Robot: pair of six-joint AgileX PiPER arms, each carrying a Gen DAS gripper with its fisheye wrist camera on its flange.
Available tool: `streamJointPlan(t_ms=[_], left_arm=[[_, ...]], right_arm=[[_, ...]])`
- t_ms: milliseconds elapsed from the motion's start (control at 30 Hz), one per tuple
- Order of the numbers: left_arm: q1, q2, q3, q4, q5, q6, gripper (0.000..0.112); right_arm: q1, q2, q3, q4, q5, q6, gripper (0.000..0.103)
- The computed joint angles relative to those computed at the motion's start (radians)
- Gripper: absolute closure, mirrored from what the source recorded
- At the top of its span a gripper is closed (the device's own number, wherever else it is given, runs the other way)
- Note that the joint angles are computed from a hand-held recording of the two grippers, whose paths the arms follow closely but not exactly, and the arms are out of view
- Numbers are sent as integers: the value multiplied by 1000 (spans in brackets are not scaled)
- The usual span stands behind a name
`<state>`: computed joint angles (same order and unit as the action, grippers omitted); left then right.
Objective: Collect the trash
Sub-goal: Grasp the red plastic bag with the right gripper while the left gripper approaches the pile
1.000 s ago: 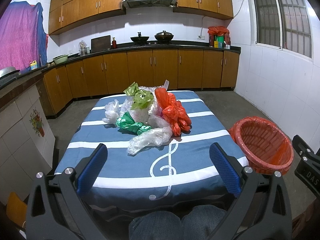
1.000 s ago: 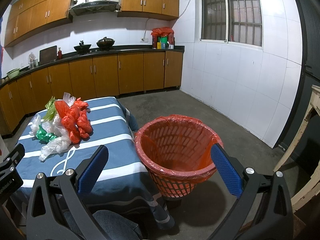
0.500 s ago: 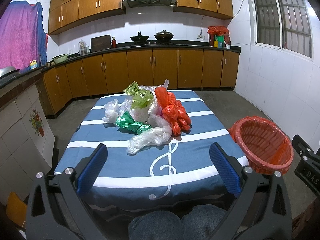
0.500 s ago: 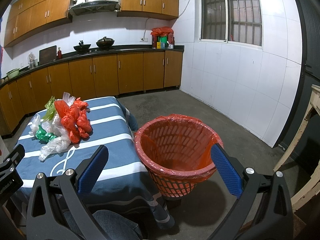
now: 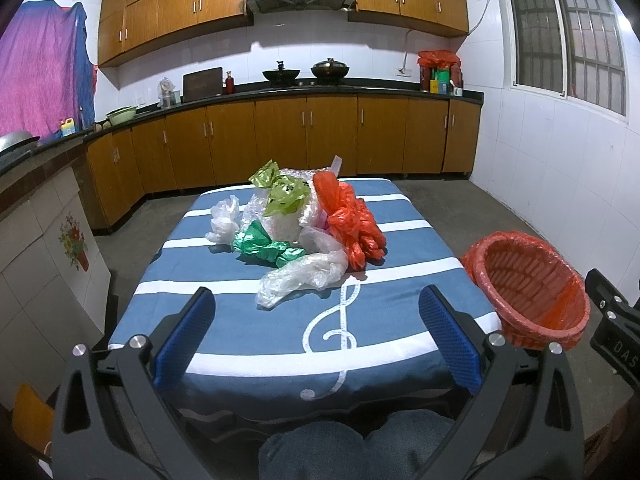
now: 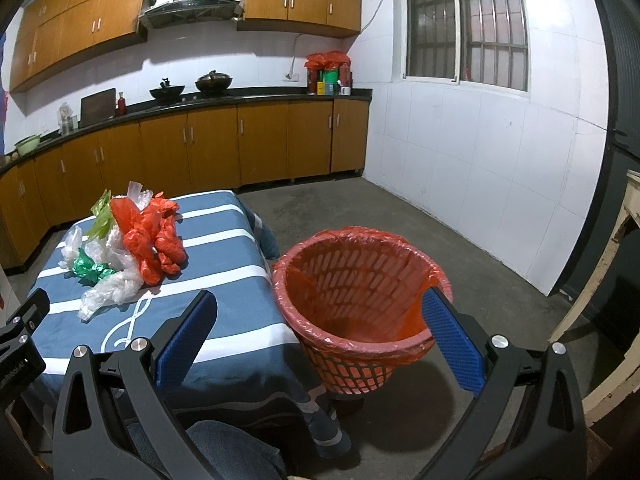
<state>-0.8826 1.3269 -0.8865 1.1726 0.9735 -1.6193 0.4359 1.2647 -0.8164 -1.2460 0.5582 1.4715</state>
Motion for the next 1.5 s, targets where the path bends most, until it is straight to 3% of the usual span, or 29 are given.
streamJointPlan(t_ms=[167,300,500,633,733,800,1100,1233,1300,1500], left_arm=[[85,1,51,24,-35,-41,13],[235,-17,72,-1,-106,9,13],[483,-29,99,-45,-262,86,13],[612,14,88,-23,-334,101,13],[683,56,76,29,-344,54,13],[721,83,59,25,-376,69,13],[831,180,14,44,-486,83,13],[830,219,-2,112,-503,35,14],[824,236,-15,125,-524,39,16],[832,290,-77,2,-652,184,34]], right_arm=[[-36,50,-45,13,-66,-29,2],[-53,138,-128,100,-133,-115,2],[-57,345,-342,420,-279,-435,2],[-32,502,-520,751,-306,-795,14],[-20,638,-688,1050,-277,-1095,22],[-15,715,-785,1160,-249,-1206,25],[12,1034,-1224,1167,-35,-1237,39],[8,1096,-1322,1212,24,-1302,56],[7,1110,-1335,1242,28,-1344,62],[-16,956,-1054,1353,-147,-1466,66]])
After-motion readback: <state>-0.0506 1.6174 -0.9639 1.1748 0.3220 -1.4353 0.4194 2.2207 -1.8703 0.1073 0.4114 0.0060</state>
